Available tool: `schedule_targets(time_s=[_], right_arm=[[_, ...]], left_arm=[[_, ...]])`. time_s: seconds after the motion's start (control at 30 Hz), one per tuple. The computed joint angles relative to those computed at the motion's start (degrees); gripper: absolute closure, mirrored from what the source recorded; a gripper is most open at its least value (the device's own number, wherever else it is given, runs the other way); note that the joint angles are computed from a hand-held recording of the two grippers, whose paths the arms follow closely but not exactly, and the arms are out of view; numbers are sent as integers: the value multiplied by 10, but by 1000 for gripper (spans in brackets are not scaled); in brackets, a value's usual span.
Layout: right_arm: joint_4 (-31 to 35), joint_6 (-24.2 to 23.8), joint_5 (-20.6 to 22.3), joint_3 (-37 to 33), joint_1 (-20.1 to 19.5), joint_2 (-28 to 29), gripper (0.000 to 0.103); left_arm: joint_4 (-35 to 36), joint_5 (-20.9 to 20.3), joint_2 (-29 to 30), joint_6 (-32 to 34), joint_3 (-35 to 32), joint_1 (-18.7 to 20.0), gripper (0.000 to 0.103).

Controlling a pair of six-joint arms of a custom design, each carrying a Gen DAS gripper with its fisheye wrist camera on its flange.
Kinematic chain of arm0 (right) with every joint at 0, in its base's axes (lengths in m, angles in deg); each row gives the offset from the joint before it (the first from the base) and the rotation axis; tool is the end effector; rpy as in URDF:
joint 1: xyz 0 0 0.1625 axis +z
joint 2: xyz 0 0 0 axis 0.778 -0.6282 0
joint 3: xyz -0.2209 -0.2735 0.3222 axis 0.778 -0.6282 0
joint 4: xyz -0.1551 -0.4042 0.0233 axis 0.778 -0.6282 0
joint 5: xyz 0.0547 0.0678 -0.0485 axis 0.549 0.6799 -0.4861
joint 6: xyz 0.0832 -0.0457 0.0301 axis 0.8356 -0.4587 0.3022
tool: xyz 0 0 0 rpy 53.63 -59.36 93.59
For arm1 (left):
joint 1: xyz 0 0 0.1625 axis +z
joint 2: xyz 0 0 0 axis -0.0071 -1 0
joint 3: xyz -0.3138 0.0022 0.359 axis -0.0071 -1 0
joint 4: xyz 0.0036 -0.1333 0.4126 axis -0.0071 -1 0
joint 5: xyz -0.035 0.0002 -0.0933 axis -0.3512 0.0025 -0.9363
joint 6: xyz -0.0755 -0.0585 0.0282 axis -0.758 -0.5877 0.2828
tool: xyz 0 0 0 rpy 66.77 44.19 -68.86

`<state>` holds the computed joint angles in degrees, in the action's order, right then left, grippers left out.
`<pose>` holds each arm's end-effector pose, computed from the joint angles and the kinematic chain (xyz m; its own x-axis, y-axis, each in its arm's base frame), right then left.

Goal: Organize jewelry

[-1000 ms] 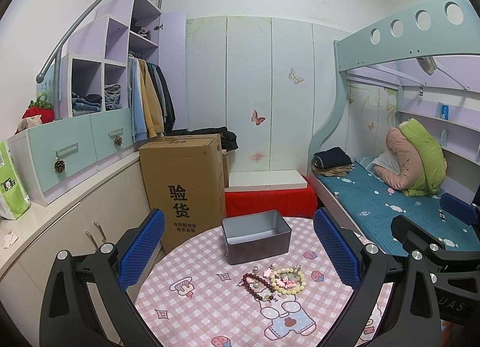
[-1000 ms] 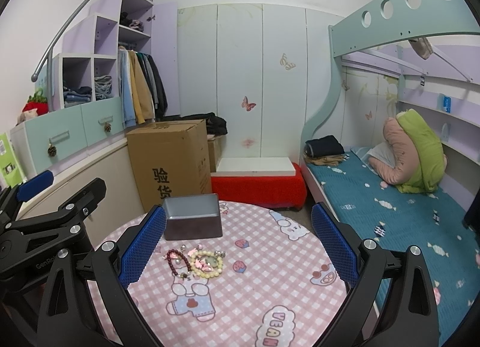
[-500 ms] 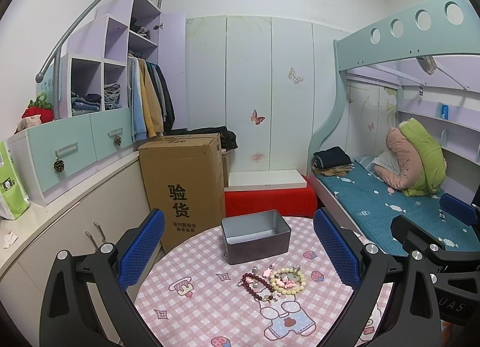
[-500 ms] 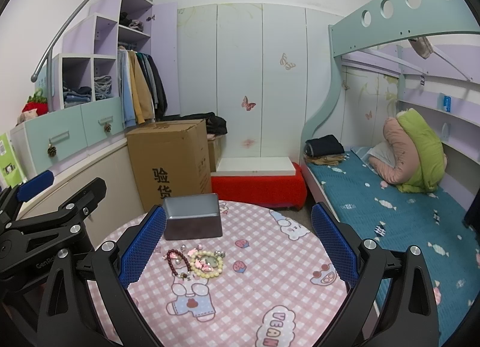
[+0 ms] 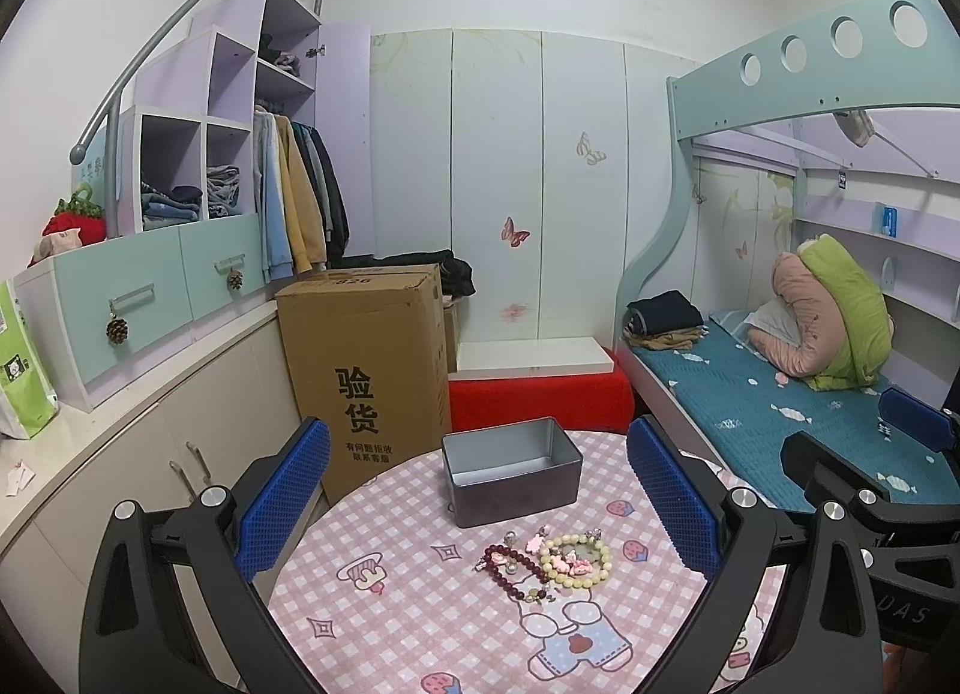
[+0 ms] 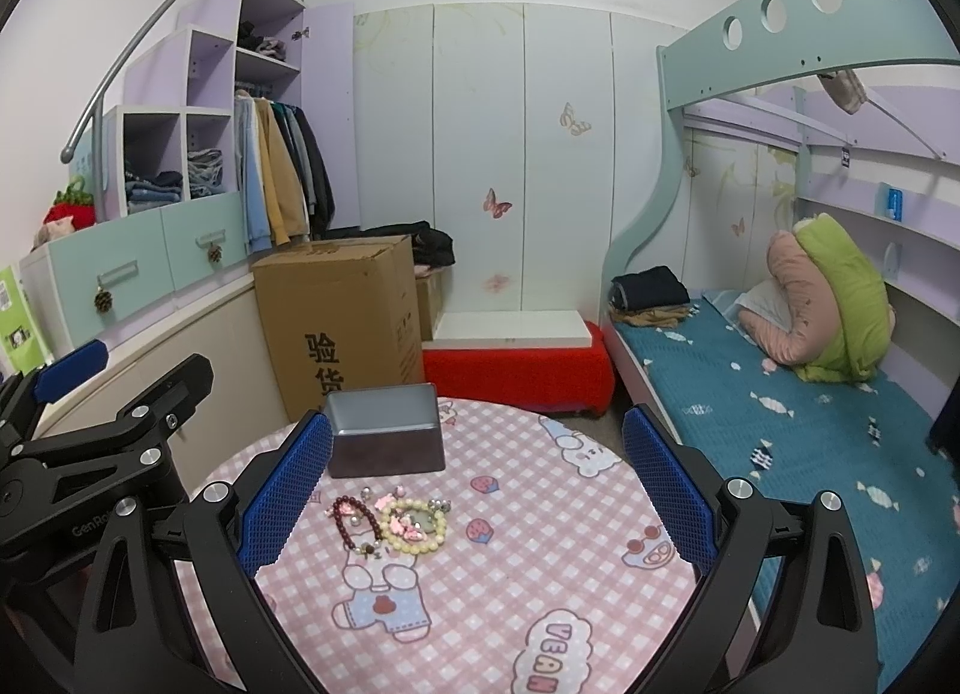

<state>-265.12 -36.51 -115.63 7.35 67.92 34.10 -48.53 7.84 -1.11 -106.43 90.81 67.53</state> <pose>0.4863 -0.7500 0.0516 -0.7292 0.0887 0.6786 -0.6125 0.3577 -0.7049 -0.1312 -0.7763 0.4102 -0.6716 0.1520 -0.7251 0.7310 0.2951 -0.6152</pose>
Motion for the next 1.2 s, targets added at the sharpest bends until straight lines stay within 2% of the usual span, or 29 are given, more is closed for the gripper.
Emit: schedule_targets(time_s=[0.9,1.03,1.2], right_arm=[[12,15,4,-1,-11,7,9],[27,24,4,-6,-16,10,9],[57,45,2,-17,-26,13,9]], left_arm=[[10,1,22,1,-19,12,7],[52,2,44,-13,-59,17,7],[120,-12,94,-40,-148,27,7]])
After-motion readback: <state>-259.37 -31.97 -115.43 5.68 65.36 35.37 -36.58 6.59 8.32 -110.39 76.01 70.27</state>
